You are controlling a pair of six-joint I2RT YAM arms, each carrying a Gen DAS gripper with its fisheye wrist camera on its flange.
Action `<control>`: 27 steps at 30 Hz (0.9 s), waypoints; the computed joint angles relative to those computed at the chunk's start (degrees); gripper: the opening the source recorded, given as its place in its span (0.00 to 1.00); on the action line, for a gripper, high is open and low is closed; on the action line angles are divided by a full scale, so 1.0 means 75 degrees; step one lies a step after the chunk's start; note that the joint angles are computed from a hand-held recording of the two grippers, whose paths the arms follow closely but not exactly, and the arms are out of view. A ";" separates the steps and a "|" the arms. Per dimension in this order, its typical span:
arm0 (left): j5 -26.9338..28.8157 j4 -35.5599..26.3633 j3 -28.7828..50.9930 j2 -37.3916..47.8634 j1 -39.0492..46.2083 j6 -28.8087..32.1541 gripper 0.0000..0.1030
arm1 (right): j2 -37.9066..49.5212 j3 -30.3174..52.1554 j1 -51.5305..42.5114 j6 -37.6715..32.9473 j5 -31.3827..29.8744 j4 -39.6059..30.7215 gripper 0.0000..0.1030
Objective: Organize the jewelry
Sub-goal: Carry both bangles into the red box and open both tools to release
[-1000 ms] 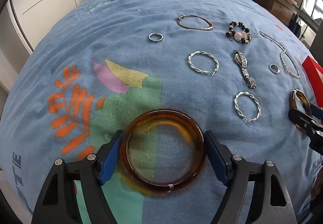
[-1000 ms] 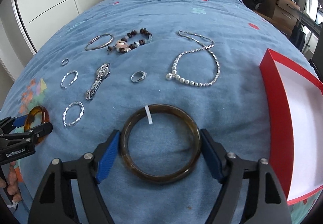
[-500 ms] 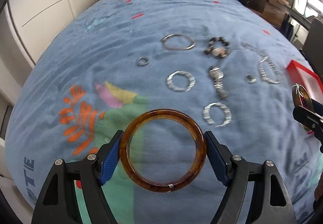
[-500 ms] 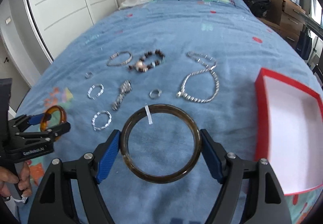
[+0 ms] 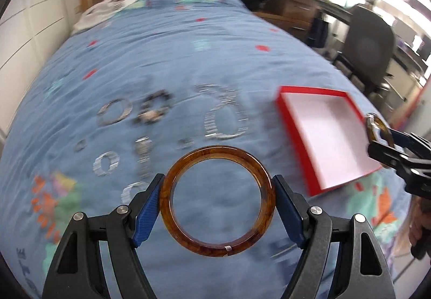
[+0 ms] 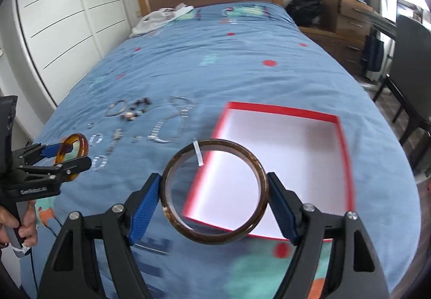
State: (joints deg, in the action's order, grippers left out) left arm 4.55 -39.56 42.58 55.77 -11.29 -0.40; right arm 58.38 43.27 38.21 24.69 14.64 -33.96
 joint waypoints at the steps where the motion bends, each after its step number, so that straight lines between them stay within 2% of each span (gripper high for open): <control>1: -0.0153 0.0095 0.0062 0.0128 -0.0374 -0.0199 0.75 | -0.0177 -0.0085 -0.0392 -0.0287 -0.0233 -0.0036 0.74; 6: -0.0771 0.0822 0.0758 0.1431 -0.2065 -0.0926 0.75 | -0.0495 -0.0414 -0.2388 -0.1792 -0.1798 0.0109 0.74; 12: -0.0818 0.1602 0.1697 0.3193 -0.2671 -0.0791 0.75 | -0.0163 -0.0812 -0.3624 -0.2831 -0.3027 0.0630 0.74; 22: -0.0376 0.2153 0.1935 0.4305 -0.3102 -0.0577 0.75 | 0.1125 -0.0572 -0.4562 -0.4169 -0.3627 0.1273 0.74; 27: -0.0416 0.2256 0.2466 0.4939 -0.2984 -0.0220 0.75 | 0.1789 -0.0213 -0.4820 -0.4610 -0.3897 0.1518 0.74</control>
